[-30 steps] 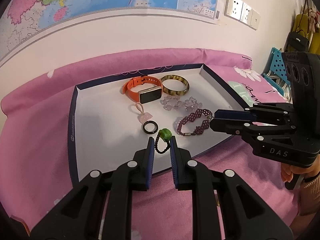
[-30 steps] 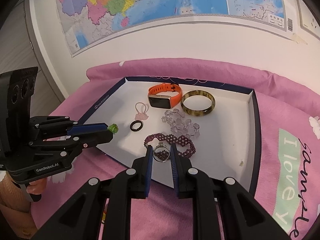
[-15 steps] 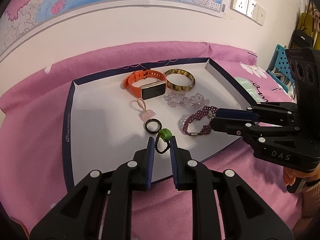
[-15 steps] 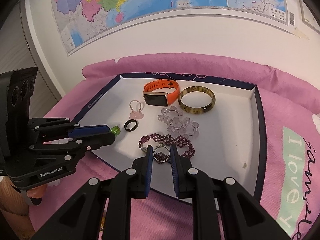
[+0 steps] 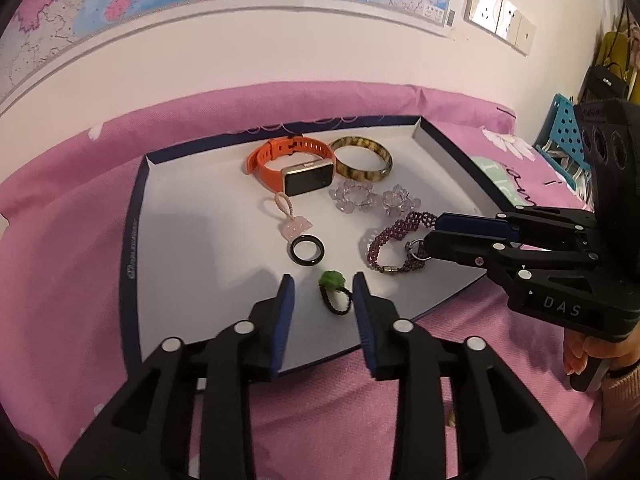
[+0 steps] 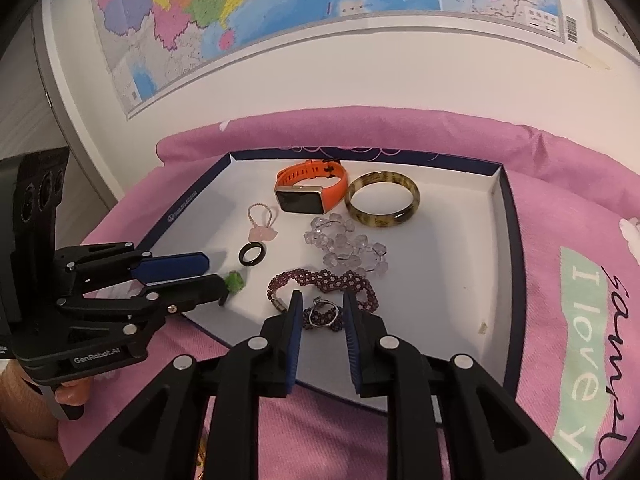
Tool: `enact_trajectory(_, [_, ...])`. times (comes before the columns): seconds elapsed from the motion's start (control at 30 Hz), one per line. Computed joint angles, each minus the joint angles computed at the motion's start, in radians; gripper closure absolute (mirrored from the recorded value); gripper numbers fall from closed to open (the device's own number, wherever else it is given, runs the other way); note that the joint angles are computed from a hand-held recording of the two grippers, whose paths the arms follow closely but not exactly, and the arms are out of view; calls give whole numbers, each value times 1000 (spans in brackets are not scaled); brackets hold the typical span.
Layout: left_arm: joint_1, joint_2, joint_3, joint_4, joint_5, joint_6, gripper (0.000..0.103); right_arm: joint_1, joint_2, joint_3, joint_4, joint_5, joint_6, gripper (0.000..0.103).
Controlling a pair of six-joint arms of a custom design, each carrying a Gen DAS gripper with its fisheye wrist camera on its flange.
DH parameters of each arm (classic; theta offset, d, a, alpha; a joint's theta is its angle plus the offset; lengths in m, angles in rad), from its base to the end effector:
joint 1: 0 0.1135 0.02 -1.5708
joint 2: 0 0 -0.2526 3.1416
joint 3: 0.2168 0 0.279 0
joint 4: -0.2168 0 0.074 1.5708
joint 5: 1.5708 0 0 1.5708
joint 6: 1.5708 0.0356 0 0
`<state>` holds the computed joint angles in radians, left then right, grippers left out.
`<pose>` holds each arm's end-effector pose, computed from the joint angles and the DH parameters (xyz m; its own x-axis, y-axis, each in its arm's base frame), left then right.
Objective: Organize jewelry
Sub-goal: 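Open left tool to drop the green-stone ring while right tool releases the silver ring in the box, then grasp the amber-stone gold ring with left tool while right tool grasps the green-stone gold ring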
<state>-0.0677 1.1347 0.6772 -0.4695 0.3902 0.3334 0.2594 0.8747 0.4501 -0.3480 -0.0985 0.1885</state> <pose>0.2470 -0.0303 0.1904 -0.6590 0.3480 -0.6667 0.5355 0.8396 -0.0910 0.2015 0.0571 0.1734 -0.7233 0.0010 -0.6906 -0.1912 0.9606 0.2016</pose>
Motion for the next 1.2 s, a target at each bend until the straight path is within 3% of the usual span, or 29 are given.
enact_trajectory(0.17, [45, -113, -30, -50, 50, 39, 54, 3, -144, -31, -77, -12, 11, 77])
enact_trajectory(0.3, [105, -227, -69, -133, 125, 125, 49, 59, -297, -60, -187, 0, 16, 72])
enact_trajectory(0.47, [148, -317, -113, -237, 186, 222, 47, 206, -436, -90, -338, 61, 57, 71])
enact_trajectory(0.63, [147, -353, -163, -268, 166, 260, 47, 425, -479, -125, -416, 192, 162, 71])
enact_trajectory(0.73, [151, -367, -180, -283, 164, 268, 47, 481, -464, -142, -416, 216, 196, 73])
enact_trajectory(0.8, [155, -372, -183, -290, 169, 270, 47, 518, -458, -145, -416, 256, 211, 81])
enact_trajectory(0.97, [150, -406, -193, -324, 180, 291, 47, 478, -460, -142, -428, 244, 182, 94])
enact_trajectory(1.2, [39, -459, -223, -342, 140, 291, 47, 375, -520, -153, -462, 219, 154, 92])
